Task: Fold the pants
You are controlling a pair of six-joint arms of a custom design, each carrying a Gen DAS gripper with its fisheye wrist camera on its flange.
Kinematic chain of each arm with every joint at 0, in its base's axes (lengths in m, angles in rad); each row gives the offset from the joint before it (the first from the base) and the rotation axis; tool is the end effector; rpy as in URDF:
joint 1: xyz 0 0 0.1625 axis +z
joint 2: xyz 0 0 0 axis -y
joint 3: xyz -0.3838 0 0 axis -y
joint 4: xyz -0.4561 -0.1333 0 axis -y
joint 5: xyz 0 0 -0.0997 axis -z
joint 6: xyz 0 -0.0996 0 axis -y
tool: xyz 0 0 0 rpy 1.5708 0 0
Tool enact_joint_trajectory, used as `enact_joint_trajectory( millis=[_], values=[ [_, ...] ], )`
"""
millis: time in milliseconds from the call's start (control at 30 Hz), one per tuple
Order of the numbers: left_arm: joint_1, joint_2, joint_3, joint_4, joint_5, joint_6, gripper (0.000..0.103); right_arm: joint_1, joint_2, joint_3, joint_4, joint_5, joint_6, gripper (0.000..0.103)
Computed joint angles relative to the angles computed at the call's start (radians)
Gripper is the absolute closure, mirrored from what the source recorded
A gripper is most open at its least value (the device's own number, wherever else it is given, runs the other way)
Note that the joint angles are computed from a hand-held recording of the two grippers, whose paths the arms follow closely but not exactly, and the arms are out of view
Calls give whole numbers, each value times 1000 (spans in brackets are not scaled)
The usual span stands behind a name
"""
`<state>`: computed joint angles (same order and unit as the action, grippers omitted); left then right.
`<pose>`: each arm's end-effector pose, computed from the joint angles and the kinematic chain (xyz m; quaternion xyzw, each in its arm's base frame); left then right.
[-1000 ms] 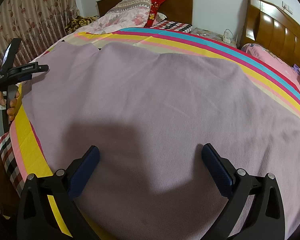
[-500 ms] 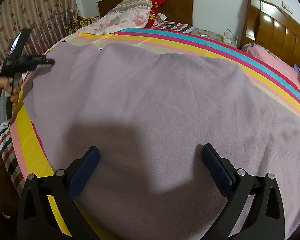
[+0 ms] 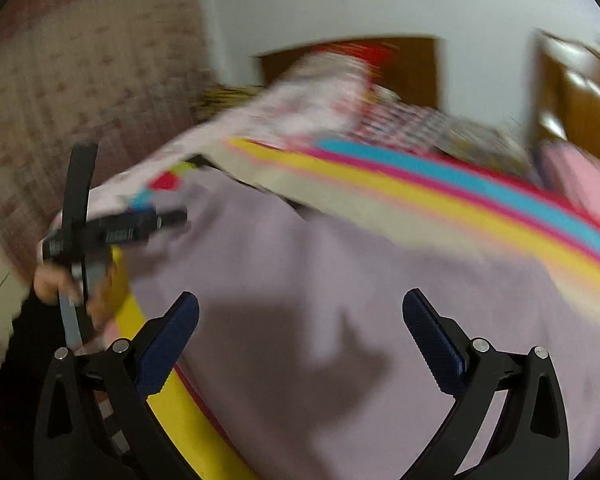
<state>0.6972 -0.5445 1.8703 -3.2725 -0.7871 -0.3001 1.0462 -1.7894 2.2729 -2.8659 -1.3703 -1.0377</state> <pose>-0.2967 -0.5141 -0.1102 0.1884 0.8910 -0.3515 0.2168 -0.0979 -0.4749 0.3303 0.2702 -0.8742 0.3437 0.2113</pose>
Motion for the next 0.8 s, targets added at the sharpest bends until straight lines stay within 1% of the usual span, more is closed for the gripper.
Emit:
enact_joint_trajectory(
  millis=[33, 100, 133, 167, 200, 233, 300, 367, 400, 467, 500, 533, 567, 600, 633, 667, 700, 733, 767, 800],
  values=[
    [7, -31, 39, -4, 27, -65, 2, 58, 73, -63, 53, -9, -41, 4],
    [44, -111, 122, 13, 63, -218, 2, 140, 203, -180, 156, -24, -107, 4],
    [65, -146, 154, 37, 82, -284, 2, 199, 306, -268, 209, -56, -144, 4],
    [76, -161, 166, 44, 93, -307, 3, 233, 368, -317, 234, -81, -158, 4],
    [91, -174, 178, 40, 99, -321, 3, 272, 445, -387, 282, -121, -164, 4],
    [102, -177, 179, 38, 96, -328, 3, 320, 544, -478, 341, -179, -150, 4],
    [130, -176, 171, 17, 73, -325, 9, 372, 667, -593, 406, -245, -145, 6],
    [153, -167, 149, 2, 47, -308, 13, 417, 800, -725, 482, -298, -127, 20],
    [159, -154, 132, -2, 44, -301, 15, 427, 836, -763, 504, -311, -116, 27],
    [169, -138, 106, 4, 54, -304, 16, 447, 924, -849, 544, -350, -87, 30],
    [167, -134, 100, 12, 58, -320, 17, 453, 961, -885, 559, -368, -74, 33],
    [174, -122, 87, 9, 56, -325, 17, 455, 990, -915, 580, -385, -71, 37],
    [183, -120, 79, 15, 54, -335, 18, 456, 1008, -929, 584, -405, -68, 39],
    [185, -119, 82, 16, 54, -343, 19, 459, 1034, -949, 581, -448, -59, 42],
    [190, -119, 77, 25, 52, -345, 19, 457, 1040, -947, 574, -473, -59, 46],
    [194, -117, 68, 47, 55, -347, 19, 454, 1044, -950, 571, -470, -67, 46],
    [198, -108, 56, 64, 62, -343, 19, 449, 1036, -942, 568, -458, -75, 48],
    [196, -103, 52, 74, 78, -341, 22, 448, 1032, -935, 558, -459, -80, 58],
    [190, -95, 45, 95, 106, -343, 37, 446, 1012, -912, 545, -457, -93, 64],
    [183, -88, 40, 101, 127, -330, 53, 445, 1000, -891, 522, -451, -120, 74]
  ],
)
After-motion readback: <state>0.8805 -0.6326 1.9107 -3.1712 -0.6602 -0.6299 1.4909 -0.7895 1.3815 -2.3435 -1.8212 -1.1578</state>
